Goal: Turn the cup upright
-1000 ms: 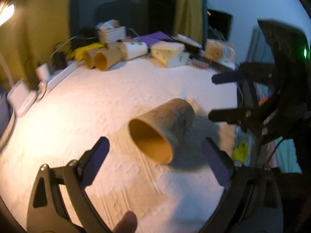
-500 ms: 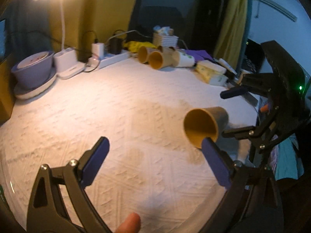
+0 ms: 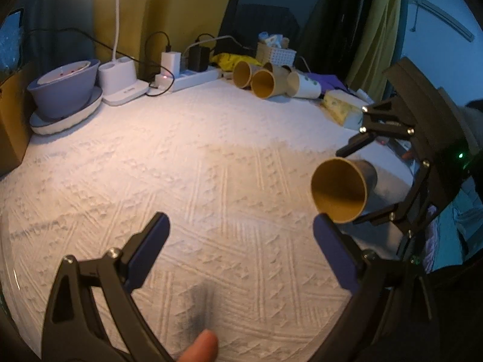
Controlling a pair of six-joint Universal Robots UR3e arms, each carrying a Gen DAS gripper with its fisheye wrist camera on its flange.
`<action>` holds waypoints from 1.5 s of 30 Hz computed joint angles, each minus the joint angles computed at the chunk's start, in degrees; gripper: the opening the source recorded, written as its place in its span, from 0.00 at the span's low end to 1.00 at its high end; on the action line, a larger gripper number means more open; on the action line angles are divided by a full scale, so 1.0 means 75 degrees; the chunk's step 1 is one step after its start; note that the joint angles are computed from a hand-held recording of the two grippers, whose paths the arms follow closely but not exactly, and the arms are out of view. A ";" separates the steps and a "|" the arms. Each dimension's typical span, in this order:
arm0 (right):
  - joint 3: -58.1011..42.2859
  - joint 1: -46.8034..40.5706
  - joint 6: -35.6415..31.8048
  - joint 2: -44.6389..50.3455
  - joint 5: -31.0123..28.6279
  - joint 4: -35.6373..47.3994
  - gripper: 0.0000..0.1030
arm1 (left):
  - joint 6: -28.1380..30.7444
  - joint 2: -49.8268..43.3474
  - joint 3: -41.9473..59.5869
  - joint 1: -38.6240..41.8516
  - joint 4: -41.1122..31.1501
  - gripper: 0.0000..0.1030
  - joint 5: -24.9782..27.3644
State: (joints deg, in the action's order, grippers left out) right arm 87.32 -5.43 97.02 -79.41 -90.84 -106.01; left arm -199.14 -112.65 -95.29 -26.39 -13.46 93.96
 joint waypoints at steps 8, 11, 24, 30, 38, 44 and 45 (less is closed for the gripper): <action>-0.0005 0.0578 -0.0520 0.0339 -0.0660 -0.0188 0.80 | -0.0159 0.0032 -0.0102 0.0112 -0.0042 0.94 -0.0068; -0.0088 0.0669 -0.0525 0.0468 -0.0795 -0.0183 0.76 | -0.0273 -0.0010 0.0003 0.0116 -0.0224 0.94 0.0033; -0.0873 -0.0308 0.0659 0.0391 0.1355 0.0450 0.70 | -0.0617 -0.0365 0.1007 0.0043 -0.0908 0.94 0.0442; -0.0476 -0.0969 0.2180 0.0203 0.2953 0.0076 0.70 | -0.0733 -0.0670 0.1813 -0.0043 -0.1381 0.94 0.0856; 0.0767 -0.1626 0.4367 0.0233 0.4300 -0.2023 0.70 | -0.0644 -0.1043 0.2558 0.0016 -0.1743 0.94 0.1053; 0.1417 -0.2057 0.5288 0.0234 0.4778 -0.3175 0.70 | -0.0590 -0.1465 0.3073 -0.0010 -0.1688 0.94 0.0857; 0.1492 -0.2099 0.5295 0.0186 0.4812 -0.3224 0.70 | -0.0558 -0.1530 0.3162 -0.0034 -0.1690 0.94 0.0849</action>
